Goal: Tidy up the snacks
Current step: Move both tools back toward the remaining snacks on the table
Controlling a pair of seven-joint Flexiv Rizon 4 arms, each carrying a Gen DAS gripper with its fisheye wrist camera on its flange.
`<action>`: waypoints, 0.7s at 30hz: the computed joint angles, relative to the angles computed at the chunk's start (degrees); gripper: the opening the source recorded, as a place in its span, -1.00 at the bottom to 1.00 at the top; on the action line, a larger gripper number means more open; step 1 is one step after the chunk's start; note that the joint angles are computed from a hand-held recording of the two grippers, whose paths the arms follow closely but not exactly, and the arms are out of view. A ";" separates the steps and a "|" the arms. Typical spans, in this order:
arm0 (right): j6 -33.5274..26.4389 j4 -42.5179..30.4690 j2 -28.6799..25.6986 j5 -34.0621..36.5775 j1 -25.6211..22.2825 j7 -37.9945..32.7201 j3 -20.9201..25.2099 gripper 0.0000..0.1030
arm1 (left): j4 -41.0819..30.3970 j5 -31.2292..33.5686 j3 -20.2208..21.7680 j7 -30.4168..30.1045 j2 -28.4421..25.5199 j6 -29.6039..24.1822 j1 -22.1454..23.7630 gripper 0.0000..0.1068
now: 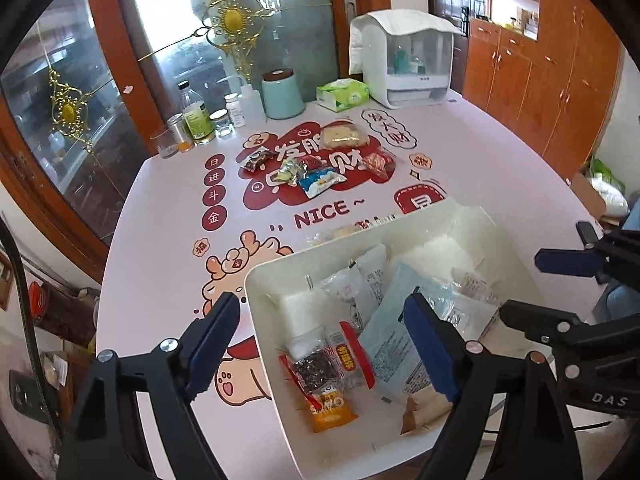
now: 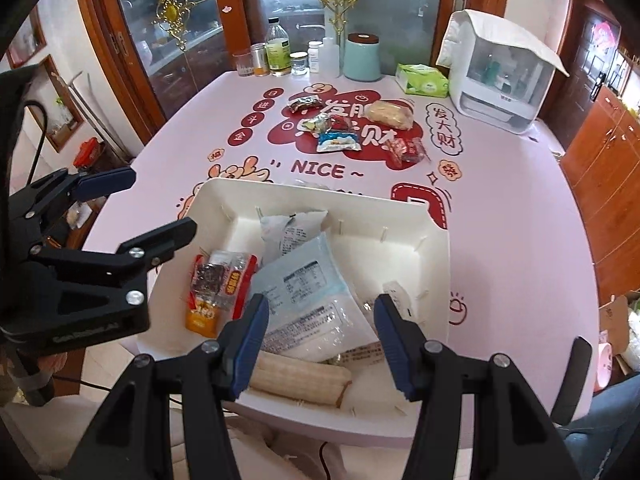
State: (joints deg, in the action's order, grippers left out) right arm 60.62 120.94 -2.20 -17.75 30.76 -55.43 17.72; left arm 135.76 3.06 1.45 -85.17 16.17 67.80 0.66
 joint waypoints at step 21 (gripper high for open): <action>-4.96 -18.58 -8.80 2.32 -4.04 -17.09 -4.68 0.07 | -19.36 5.28 -0.63 -3.26 -8.72 -10.75 3.11 0.56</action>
State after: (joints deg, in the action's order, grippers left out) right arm 55.65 102.35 -11.00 -15.43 26.72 -72.52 13.04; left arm 116.40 8.34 0.82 -88.43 7.45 57.05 3.77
